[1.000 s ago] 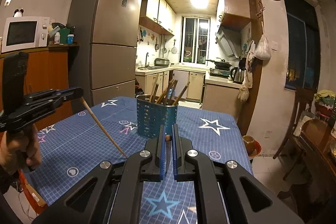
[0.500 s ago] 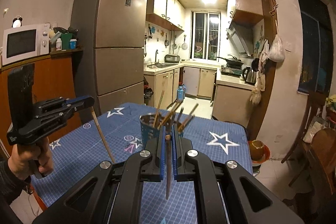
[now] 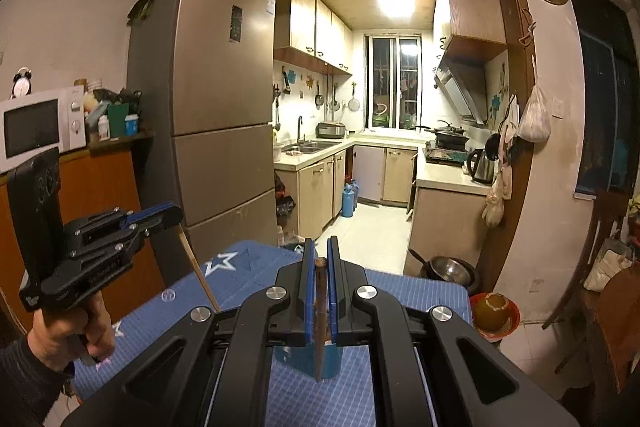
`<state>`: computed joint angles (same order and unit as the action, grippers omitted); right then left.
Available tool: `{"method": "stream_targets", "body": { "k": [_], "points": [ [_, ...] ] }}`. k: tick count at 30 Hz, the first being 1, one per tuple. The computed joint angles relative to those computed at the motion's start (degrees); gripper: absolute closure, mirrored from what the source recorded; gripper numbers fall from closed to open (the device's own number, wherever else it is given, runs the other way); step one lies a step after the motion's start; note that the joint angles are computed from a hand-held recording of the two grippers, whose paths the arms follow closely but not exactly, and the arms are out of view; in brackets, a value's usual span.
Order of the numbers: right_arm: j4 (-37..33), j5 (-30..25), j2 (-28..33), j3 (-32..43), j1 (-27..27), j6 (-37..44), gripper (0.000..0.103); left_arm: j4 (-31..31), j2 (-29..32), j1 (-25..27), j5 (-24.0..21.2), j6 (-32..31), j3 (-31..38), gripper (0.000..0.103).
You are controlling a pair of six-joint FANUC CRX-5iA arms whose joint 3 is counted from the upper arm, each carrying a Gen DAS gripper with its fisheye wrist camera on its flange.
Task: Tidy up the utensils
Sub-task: 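Lower the left tool's chopstick into the holder while the right tool lowers its own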
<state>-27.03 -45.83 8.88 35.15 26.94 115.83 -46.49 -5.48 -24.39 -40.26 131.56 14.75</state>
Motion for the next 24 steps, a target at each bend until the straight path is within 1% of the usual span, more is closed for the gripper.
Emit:
{"method": "stream_targets", "body": {
  "k": [6, 12, 14, 19, 24],
  "points": [
    [3.5, -2.7, 6.4, 10.8, 1.4, -4.9, 0.096, 1.6, 3.0, 1.9, -0.1, -1.5, 4.2, 0.098],
    [7.0, -5.4, 13.0, 20.8, 2.5, -8.9, 0.096, 2.6, 5.1, 3.5, 0.7, -2.0, 6.3, 0.098],
    [7.6, -6.1, 14.9, 23.4, 2.8, -9.6, 0.096, 2.0, 6.0, 3.5, 0.7, -2.0, 7.2, 0.098],
    [7.8, -6.3, 17.1, 26.7, 3.0, -10.2, 0.096, 3.8, 7.6, 4.8, 1.8, -3.3, 8.4, 0.098],
    [8.5, -7.8, 20.8, 32.4, 3.4, -11.6, 0.096, 5.0, 8.9, 6.0, 2.5, -4.0, 9.3, 0.098]
  ]
}}
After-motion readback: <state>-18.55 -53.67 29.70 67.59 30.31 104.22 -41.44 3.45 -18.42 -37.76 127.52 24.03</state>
